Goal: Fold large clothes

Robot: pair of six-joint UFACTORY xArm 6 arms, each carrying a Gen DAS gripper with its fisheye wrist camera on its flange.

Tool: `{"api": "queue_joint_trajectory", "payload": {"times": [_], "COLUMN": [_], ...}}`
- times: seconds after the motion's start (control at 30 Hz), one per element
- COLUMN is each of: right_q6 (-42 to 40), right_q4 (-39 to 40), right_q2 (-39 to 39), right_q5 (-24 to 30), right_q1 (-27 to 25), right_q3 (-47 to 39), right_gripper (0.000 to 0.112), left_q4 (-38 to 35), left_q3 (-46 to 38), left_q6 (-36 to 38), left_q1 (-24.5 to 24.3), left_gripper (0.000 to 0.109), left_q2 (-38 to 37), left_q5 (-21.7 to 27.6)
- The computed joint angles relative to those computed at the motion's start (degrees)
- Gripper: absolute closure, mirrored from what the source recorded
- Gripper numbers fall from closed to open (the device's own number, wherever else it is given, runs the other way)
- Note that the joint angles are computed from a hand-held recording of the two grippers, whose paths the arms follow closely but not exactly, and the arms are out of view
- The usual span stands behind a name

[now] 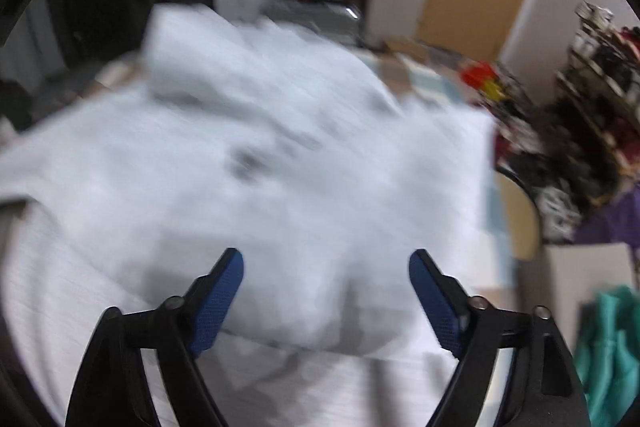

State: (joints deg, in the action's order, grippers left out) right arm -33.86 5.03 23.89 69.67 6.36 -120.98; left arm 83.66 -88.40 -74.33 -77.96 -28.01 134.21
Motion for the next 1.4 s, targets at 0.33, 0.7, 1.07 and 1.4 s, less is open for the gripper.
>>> {"api": "queue_joint_trajectory", "payload": {"times": [0.33, 0.7, 1.07, 1.4], "right_q6": [4.2, 1.8, -7.9, -6.7], "right_q4": [5.8, 20.9, 45.4, 50.8], "right_q2": [11.6, -11.9, -35.5, -31.5], "right_q5": [18.2, 9.9, -9.9, 1.3], "right_q1": [-7.5, -15.2, -7.1, -13.2], "right_q3": [-17.8, 9.8, 43.1, 38.8], "right_gripper": [0.048, 0.026, 0.018, 0.018], "left_q4": [-1.9, -10.0, -37.9, -63.8], "left_q3": [-0.6, -1.5, 5.7, 12.0], "left_q6": [3.5, 3.3, -0.2, 11.3], "left_q1": [2.5, 5.1, 13.6, 31.3], "left_gripper": [0.007, 0.007, 0.007, 0.077], "left_q2": [1.7, 0.8, -8.6, -7.6], "left_q5": [-1.6, -5.5, -18.3, -37.0]}}
